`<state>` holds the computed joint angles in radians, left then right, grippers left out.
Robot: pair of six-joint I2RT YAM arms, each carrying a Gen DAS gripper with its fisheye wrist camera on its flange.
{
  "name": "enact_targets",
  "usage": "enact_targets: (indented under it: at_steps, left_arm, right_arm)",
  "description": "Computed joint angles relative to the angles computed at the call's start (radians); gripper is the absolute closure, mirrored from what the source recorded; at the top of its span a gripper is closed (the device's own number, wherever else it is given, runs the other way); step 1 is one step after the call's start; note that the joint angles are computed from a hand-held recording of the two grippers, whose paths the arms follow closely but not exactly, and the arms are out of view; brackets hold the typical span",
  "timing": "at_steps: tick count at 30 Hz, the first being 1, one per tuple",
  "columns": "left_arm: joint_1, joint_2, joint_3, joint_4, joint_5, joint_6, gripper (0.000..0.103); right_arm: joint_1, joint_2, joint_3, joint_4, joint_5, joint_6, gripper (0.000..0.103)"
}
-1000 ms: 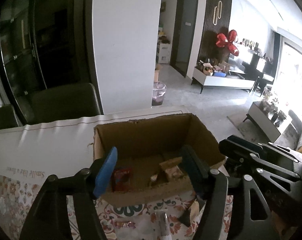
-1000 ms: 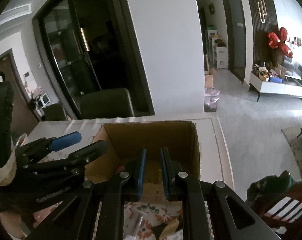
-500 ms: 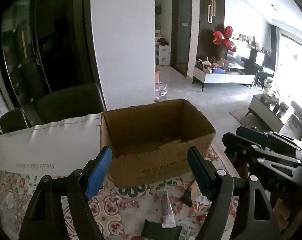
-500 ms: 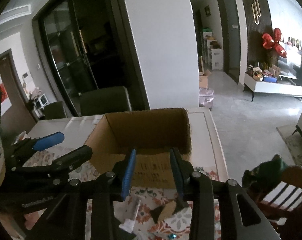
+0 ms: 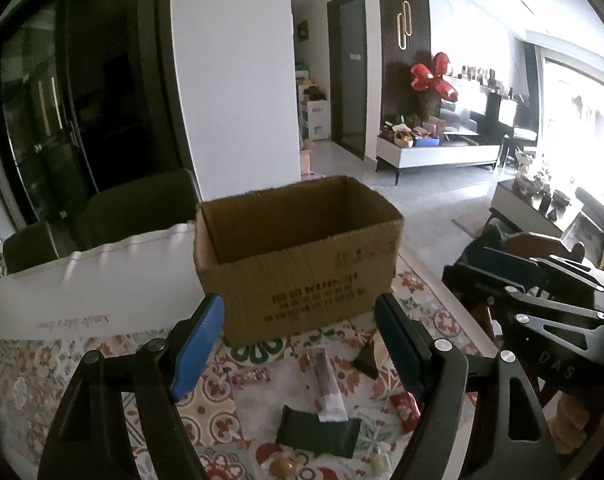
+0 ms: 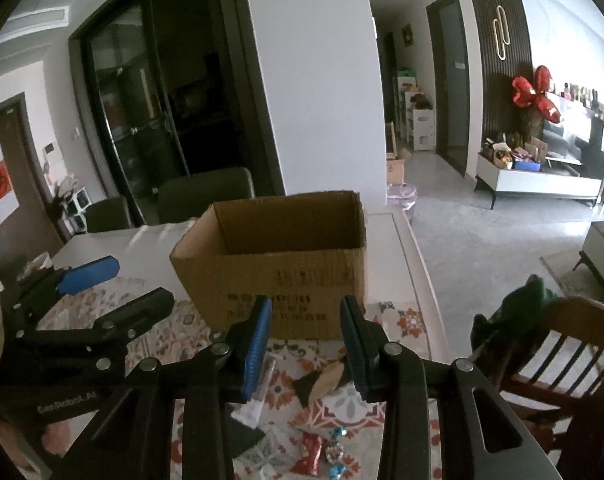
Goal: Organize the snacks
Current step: 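Withdraw both tools from the box toward the remaining snacks, then grasp the white-wrapped bar with the left tool while the right tool grasps the blue candy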
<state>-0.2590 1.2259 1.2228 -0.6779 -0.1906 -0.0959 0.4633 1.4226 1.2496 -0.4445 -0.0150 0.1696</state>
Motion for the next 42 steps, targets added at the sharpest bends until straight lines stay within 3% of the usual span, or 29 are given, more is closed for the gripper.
enact_targets:
  at_steps: [17, 30, 42]
  left_arm:
    - [-0.115, -0.113, -0.259, 0.071, -0.097, -0.098, 0.023]
    - [-0.114, -0.025, -0.336, 0.102, -0.062, -0.145, 0.025]
    - [-0.069, 0.121, -0.335, 0.169, -0.014, -0.146, 0.033]
  right_arm:
    - [-0.018, -0.130, -0.289, 0.075, -0.018, 0.013, 0.067]
    - [-0.047, -0.046, -0.387, 0.091, -0.094, 0.032, 0.067]
    - [-0.053, 0.057, -0.394, 0.130, -0.089, 0.045, 0.067]
